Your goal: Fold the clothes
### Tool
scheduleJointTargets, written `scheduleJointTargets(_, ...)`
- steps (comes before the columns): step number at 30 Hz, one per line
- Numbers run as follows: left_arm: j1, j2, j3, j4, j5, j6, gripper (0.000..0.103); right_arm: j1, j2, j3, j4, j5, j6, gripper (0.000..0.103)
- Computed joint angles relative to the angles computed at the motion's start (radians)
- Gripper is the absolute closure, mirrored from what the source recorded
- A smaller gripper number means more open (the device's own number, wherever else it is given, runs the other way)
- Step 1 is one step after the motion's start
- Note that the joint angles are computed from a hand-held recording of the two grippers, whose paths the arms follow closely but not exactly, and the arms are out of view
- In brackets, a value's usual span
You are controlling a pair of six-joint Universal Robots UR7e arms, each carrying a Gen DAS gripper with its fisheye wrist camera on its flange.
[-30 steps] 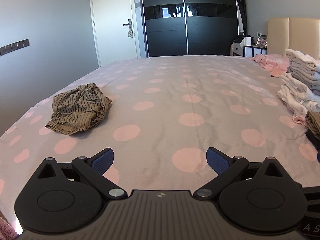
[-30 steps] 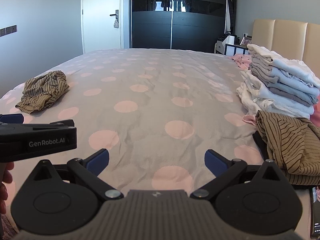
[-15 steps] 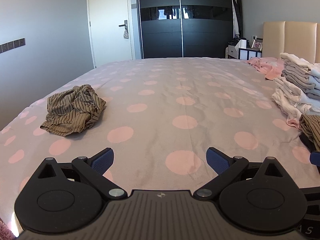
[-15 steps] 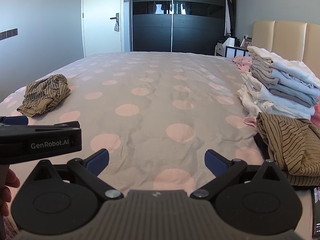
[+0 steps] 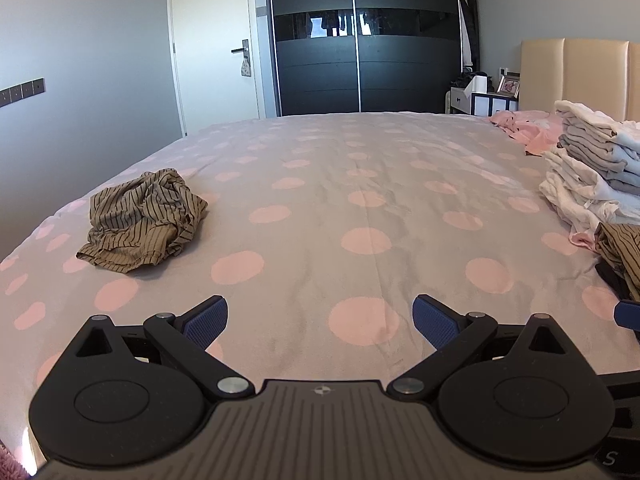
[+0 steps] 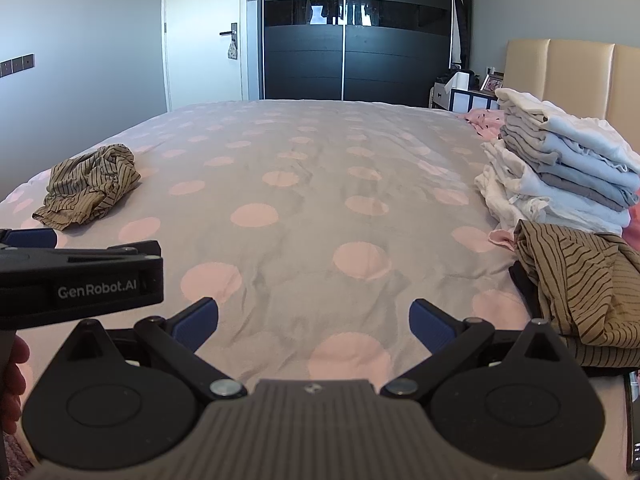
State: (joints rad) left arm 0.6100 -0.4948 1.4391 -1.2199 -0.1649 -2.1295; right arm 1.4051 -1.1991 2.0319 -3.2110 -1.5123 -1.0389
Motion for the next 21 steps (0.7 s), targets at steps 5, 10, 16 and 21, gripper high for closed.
scheduleJointTargets(5, 0.004, -0.005, 0.012, -0.066, -0.018, 0.054, 0.002, 0.002, 0.001, 0.002, -0.003, -0.009, 0.001, 0.001)
scheduleJointTargets(10, 0.005, -0.008, 0.024, -0.110, -0.028, 0.093, 0.002, 0.005, 0.002, 0.004, -0.006, -0.020, 0.005, 0.001)
scheduleJointTargets(16, 0.005, -0.009, 0.033, -0.156, -0.038, 0.128, 0.002, 0.008, 0.004, 0.004, -0.006, -0.032, 0.009, 0.001)
scheduleJointTargets(21, 0.005, -0.011, 0.040, -0.178, -0.045, 0.148, 0.002, 0.010, 0.006, 0.003, -0.009, -0.041, 0.015, 0.001)
